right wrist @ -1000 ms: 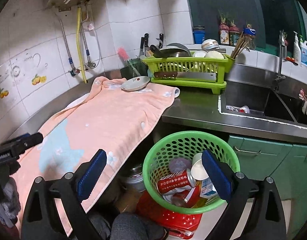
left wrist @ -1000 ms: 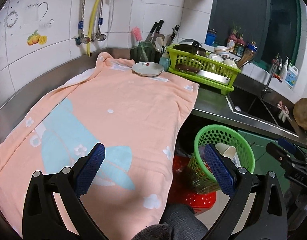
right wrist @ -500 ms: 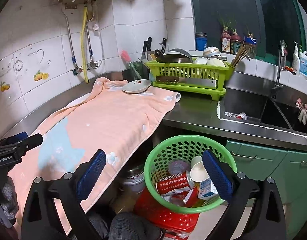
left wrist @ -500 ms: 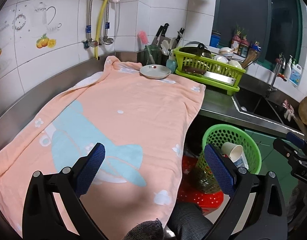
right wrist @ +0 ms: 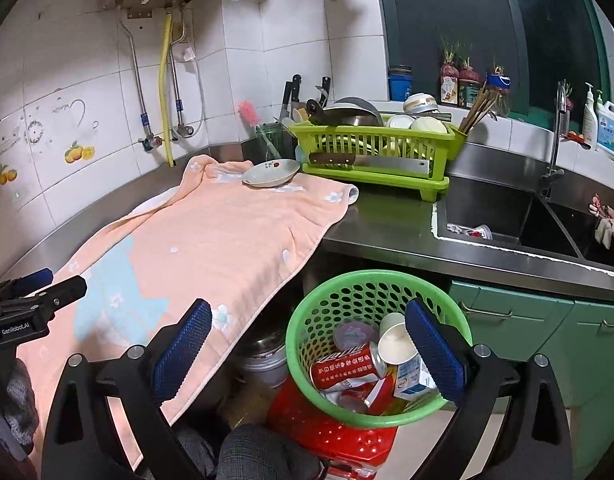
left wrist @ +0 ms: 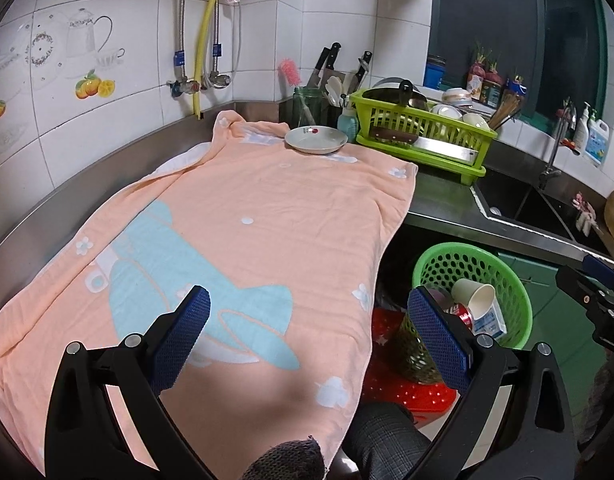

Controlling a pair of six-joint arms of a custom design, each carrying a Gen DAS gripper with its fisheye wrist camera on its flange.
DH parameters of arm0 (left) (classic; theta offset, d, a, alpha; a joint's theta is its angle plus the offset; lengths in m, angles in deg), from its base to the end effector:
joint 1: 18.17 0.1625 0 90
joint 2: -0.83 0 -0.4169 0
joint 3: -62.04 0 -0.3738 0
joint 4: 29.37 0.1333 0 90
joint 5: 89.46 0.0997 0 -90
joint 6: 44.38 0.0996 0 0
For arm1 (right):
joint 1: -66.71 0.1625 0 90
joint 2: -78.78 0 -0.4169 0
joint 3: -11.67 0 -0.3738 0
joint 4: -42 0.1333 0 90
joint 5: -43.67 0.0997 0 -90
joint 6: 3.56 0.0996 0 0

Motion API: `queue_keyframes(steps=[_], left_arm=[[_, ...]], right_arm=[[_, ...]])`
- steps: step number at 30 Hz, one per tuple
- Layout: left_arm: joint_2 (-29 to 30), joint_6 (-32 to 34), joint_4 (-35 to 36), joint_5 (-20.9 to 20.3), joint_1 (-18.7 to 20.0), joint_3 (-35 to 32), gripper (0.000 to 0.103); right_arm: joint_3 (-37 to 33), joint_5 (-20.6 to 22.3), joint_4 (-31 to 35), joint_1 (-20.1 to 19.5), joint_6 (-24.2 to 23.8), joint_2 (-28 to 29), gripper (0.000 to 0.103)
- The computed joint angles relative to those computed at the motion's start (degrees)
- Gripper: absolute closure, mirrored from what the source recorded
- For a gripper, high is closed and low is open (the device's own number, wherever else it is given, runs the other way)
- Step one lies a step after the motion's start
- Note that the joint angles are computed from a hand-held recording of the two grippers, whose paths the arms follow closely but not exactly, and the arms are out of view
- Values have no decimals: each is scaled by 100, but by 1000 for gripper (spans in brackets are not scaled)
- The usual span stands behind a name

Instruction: Collect trash

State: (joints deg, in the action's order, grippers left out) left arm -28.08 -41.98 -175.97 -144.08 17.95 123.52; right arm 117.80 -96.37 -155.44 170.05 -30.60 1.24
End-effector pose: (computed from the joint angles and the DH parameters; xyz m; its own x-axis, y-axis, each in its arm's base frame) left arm -0.5370 -0.6283 0.1292 -0.6396 0.5417 -0.5454 0.7652 0.5162 -0.3847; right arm 0.1708 -0.4736 0.4762 -0.6909 0.4342 0.5781 -0.4027 0.4329 -0.8065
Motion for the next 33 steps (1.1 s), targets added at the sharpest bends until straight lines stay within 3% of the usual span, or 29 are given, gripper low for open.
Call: queue_keyframes(steps=[33], left_arm=[[22, 133, 96, 109, -36, 22, 5]], right_arm=[[-85, -119, -37, -13, -145, 163, 9]])
